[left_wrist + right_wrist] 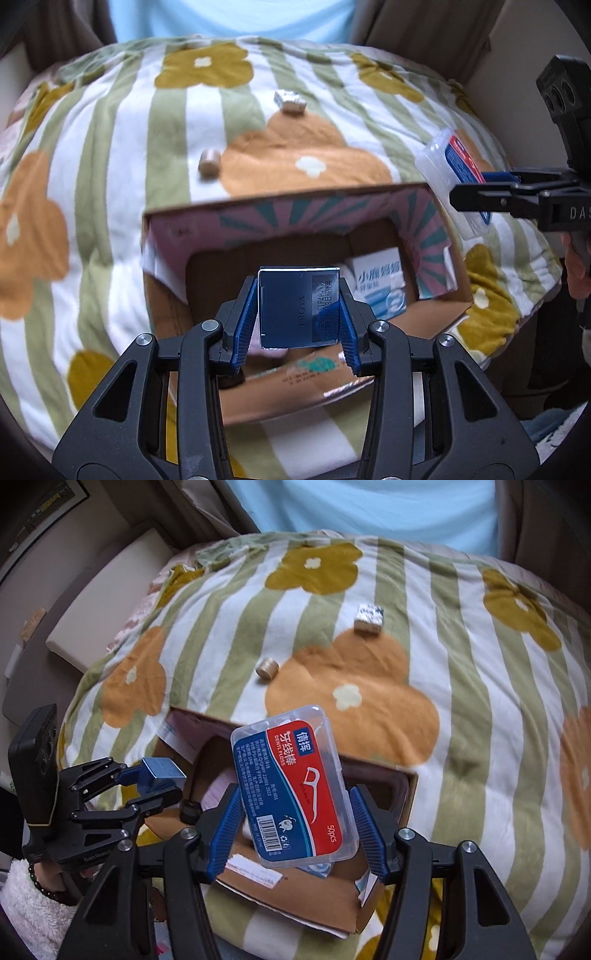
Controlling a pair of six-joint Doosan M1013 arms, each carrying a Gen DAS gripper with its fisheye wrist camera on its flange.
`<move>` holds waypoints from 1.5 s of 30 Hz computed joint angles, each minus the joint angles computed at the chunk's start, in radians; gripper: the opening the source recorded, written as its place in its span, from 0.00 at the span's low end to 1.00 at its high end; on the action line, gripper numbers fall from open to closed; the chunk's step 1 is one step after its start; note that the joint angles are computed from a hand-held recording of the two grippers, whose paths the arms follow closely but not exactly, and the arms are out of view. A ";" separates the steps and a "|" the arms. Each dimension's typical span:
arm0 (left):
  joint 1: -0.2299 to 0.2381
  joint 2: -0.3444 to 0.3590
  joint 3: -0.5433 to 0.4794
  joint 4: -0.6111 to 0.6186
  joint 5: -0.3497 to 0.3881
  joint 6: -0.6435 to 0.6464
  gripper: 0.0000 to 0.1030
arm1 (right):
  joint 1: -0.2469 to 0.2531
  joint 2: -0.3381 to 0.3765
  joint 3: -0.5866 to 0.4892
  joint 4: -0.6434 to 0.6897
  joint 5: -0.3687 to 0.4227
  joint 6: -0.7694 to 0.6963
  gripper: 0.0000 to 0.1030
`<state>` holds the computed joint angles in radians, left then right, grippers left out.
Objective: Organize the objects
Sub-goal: 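Lift the blue cube and floss case toward the cardboard box, then lower the blue cube and floss case into the box and open both tools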
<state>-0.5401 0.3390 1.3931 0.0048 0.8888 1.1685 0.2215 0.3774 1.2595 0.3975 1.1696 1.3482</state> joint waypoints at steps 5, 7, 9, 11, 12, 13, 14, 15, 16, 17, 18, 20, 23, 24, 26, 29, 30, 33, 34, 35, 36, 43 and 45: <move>-0.007 0.001 0.046 -0.009 -0.019 -0.033 0.36 | -0.006 -0.009 0.068 0.023 -0.012 0.025 0.54; -0.005 0.004 0.052 -0.018 -0.018 -0.041 0.36 | 0.000 -0.010 0.085 -0.003 -0.019 0.036 0.54; -0.004 0.007 0.058 -0.023 -0.021 -0.048 0.36 | 0.002 -0.009 0.099 -0.007 -0.019 0.040 0.54; -0.003 0.013 0.057 -0.025 -0.018 -0.052 0.36 | 0.003 -0.010 0.110 -0.009 -0.021 0.042 0.54; -0.002 0.015 0.056 -0.025 -0.017 -0.052 0.36 | 0.004 -0.011 0.114 -0.013 -0.024 0.042 0.54; -0.001 0.017 0.055 -0.025 -0.016 -0.053 0.36 | 0.005 -0.011 0.117 -0.017 -0.027 0.042 0.54; 0.000 0.019 0.052 -0.024 -0.014 -0.054 0.36 | 0.006 -0.011 0.118 -0.022 -0.028 0.041 0.54; 0.001 0.021 0.050 -0.024 -0.013 -0.055 0.36 | 0.007 -0.011 0.119 -0.026 -0.032 0.042 0.54; 0.002 0.023 0.048 -0.023 -0.013 -0.056 0.36 | 0.007 -0.011 0.121 -0.026 -0.034 0.040 0.54; 0.003 0.024 0.045 -0.021 -0.012 -0.059 0.36 | 0.008 -0.011 0.121 -0.025 -0.035 0.038 0.54; 0.005 0.026 0.041 -0.020 -0.011 -0.062 0.36 | 0.008 -0.011 0.121 -0.028 -0.039 0.039 0.54; 0.007 0.027 0.036 -0.018 -0.012 -0.066 0.36 | 0.009 -0.011 0.120 -0.024 -0.043 0.039 0.54; 0.009 0.027 0.028 -0.008 -0.018 -0.066 0.36 | 0.007 -0.010 0.117 -0.009 -0.051 0.045 0.54; 0.010 0.028 0.025 -0.006 -0.019 -0.059 0.36 | 0.008 -0.008 0.113 -0.013 -0.050 0.052 0.54; 0.008 0.032 0.015 0.005 -0.014 -0.054 0.36 | 0.008 -0.004 0.109 -0.015 -0.048 0.069 0.54; 0.007 0.040 0.000 0.009 0.008 -0.047 0.72 | 0.009 0.004 0.100 -0.006 -0.032 0.085 0.56; 0.006 0.039 0.001 0.011 0.004 -0.046 0.94 | 0.009 0.006 0.099 0.000 -0.025 0.083 0.58; 0.012 0.029 0.013 -0.027 -0.028 -0.023 1.00 | 0.011 0.008 0.095 -0.004 0.003 0.100 0.82; 0.013 0.029 0.011 -0.032 -0.025 -0.022 1.00 | 0.009 0.004 0.100 0.001 -0.001 0.101 0.84; 0.014 0.028 0.009 -0.028 -0.020 -0.027 1.00 | 0.008 0.001 0.103 0.004 -0.002 0.100 0.86; 0.014 0.027 0.008 -0.026 -0.017 -0.030 1.00 | 0.008 -0.003 0.106 0.001 -0.002 0.104 0.87; 0.025 0.015 0.004 -0.036 -0.011 -0.049 1.00 | 0.008 -0.021 0.119 -0.014 -0.025 0.123 0.95; 0.031 0.013 0.005 -0.051 -0.010 -0.051 1.00 | 0.008 -0.023 0.119 -0.011 -0.036 0.122 0.96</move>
<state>-0.5090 0.3520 1.3978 -0.0460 0.8786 1.1177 0.2298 0.3546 1.3790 0.3867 1.1340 1.4699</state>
